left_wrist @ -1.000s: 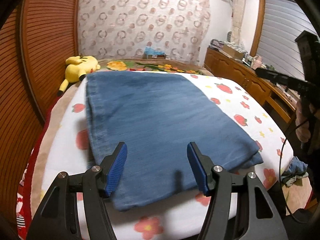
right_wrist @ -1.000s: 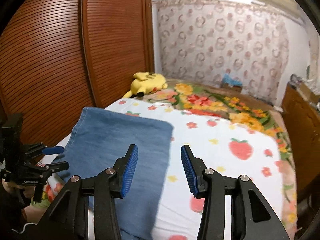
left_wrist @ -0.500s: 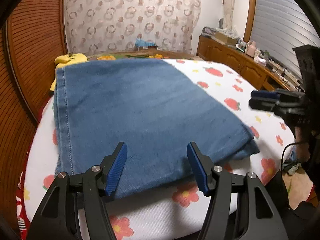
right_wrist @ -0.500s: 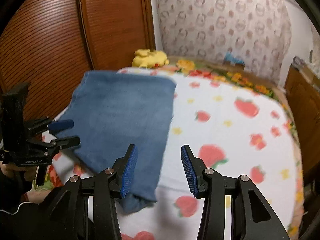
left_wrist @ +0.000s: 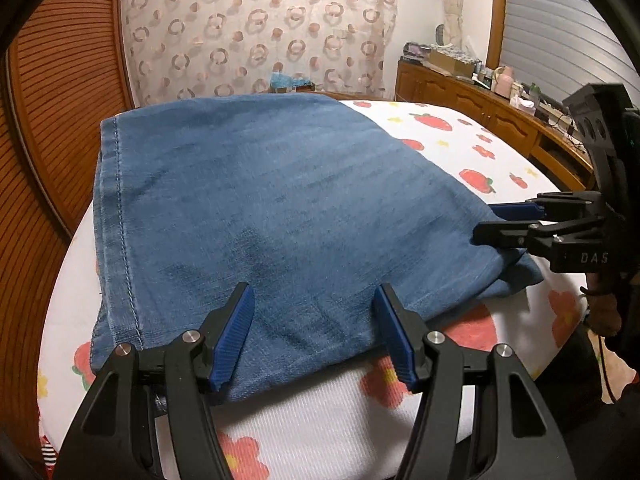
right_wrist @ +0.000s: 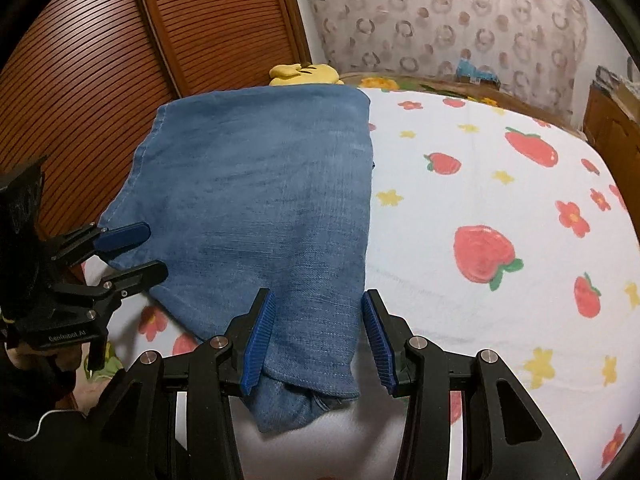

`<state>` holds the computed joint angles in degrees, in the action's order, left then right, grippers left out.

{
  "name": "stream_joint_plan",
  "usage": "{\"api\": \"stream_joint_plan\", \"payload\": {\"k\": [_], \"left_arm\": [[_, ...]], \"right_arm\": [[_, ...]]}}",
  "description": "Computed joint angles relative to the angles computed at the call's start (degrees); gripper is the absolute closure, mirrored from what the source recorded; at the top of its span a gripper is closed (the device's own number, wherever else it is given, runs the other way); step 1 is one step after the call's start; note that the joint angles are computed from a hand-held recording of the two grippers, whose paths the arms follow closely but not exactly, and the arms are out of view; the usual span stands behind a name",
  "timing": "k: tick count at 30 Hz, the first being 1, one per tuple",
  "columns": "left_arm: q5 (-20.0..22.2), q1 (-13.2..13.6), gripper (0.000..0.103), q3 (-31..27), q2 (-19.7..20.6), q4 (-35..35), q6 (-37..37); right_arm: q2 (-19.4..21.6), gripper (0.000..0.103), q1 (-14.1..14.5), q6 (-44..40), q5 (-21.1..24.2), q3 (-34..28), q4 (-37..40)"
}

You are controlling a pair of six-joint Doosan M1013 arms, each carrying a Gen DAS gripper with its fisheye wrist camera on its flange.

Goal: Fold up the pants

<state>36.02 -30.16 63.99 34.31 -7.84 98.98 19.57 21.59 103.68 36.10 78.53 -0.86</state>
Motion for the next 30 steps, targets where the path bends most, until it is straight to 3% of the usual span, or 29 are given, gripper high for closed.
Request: {"api": "stream_joint_plan", "payload": {"k": [7, 11, 15, 17, 21, 26, 30], "left_arm": [[-0.22, 0.11, 0.040, 0.07, 0.04, -0.59, 0.66], [-0.52, 0.14, 0.040, 0.13, 0.05, -0.93, 0.69], [-0.66, 0.17, 0.039, 0.13, 0.07, -1.39, 0.96], [-0.51, 0.20, 0.039, 0.03, 0.07, -1.85, 1.21], [2.54, 0.51, 0.039, -1.50, 0.15, -2.86, 1.94], [0.37, 1.88, 0.039, -0.16, -1.95, -5.25, 1.47], [-2.08, 2.77, 0.039, 1.32, -3.51, -2.78, -1.18]], "right_arm": [[0.41, 0.056, 0.17, 0.80, -0.92, 0.14, -0.43], [0.11, 0.066, -0.02, 0.95, -2.11, 0.81, 1.90], [-0.17, 0.084, -0.41, 0.21, -3.79, 1.37, 4.73], [-0.36, 0.088, -0.47, -0.29, -4.51, 1.30, 5.76], [-0.77, 0.090, 0.03, 0.06, -6.31, 0.41, 5.01], [-0.75, 0.090, 0.49, -3.45, -8.23, -1.67, 6.82], [0.54, 0.090, 1.19, -7.53, -9.07, -4.78, 8.95]]}}
